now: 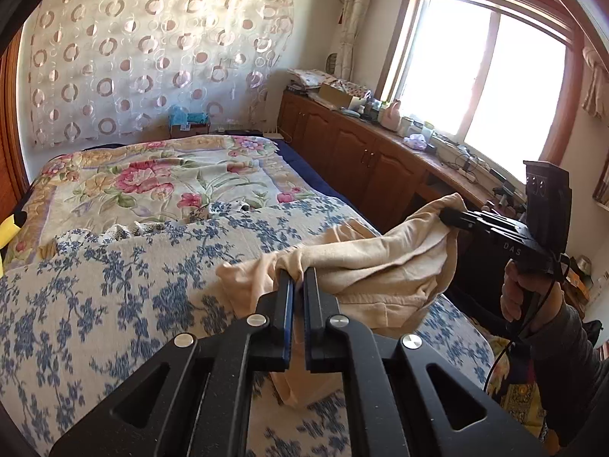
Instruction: Fold small clothes
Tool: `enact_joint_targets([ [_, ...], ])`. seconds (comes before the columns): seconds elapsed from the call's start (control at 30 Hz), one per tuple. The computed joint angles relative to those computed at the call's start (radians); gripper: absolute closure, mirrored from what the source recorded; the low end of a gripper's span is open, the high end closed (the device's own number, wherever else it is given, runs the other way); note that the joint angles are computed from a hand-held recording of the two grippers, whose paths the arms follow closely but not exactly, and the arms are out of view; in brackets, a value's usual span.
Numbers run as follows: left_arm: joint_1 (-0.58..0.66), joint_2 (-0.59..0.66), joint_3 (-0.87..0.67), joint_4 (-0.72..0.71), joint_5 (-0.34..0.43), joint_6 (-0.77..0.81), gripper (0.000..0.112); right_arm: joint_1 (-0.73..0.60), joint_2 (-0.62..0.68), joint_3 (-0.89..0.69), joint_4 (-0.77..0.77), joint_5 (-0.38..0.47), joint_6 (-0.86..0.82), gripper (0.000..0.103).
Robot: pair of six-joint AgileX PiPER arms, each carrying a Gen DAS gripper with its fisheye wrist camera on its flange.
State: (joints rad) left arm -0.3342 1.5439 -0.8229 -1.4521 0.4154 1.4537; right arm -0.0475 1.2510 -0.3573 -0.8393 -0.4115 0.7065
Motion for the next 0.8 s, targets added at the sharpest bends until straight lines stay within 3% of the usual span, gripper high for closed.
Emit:
enact_joint_targets([
  [0.07, 0.002, 0.063, -0.067, 0.038, -0.006, -0.038, 0.107, 0.039, 0.068, -0.044, 0.081, 0.013, -0.065, 0.093],
  [0.17, 0.005, 0.127, -0.128, 0.076, -0.020, -0.071, 0.107, 0.058, 0.144, -0.121, 0.065, 0.034, -0.035, 0.093],
  [0.43, 0.012, 0.241, -0.223, 0.149, -0.059, -0.132, 0.107, 0.049, 0.241, -0.298, -0.344, 0.113, 0.360, 0.093],
  [0.57, 0.021, 0.272, -0.234, 0.151, -0.034, -0.117, 0.107, 0.025, 0.280, -0.359, -0.548, 0.110, 0.557, 0.093],
  [0.6, 0.021, 0.277, -0.234, 0.165, -0.022, -0.127, 0.100, 0.021, 0.279, -0.365, -0.598, 0.109, 0.605, 0.093],
  [0.63, 0.022, 0.282, -0.236, 0.173, -0.007, -0.129, 0.084, 0.020, 0.289, -0.377, -0.623, 0.112, 0.630, 0.093],
  [0.73, 0.017, 0.275, -0.204, 0.146, 0.015, -0.071, 0.050, 0.025, 0.287, -0.389, -0.692, 0.129, 0.700, 0.093],
  [0.8, 0.012, 0.265, -0.177, 0.136, 0.022, -0.042, 0.037, 0.020, 0.286, -0.402, -0.741, 0.122, 0.759, 0.093],
])
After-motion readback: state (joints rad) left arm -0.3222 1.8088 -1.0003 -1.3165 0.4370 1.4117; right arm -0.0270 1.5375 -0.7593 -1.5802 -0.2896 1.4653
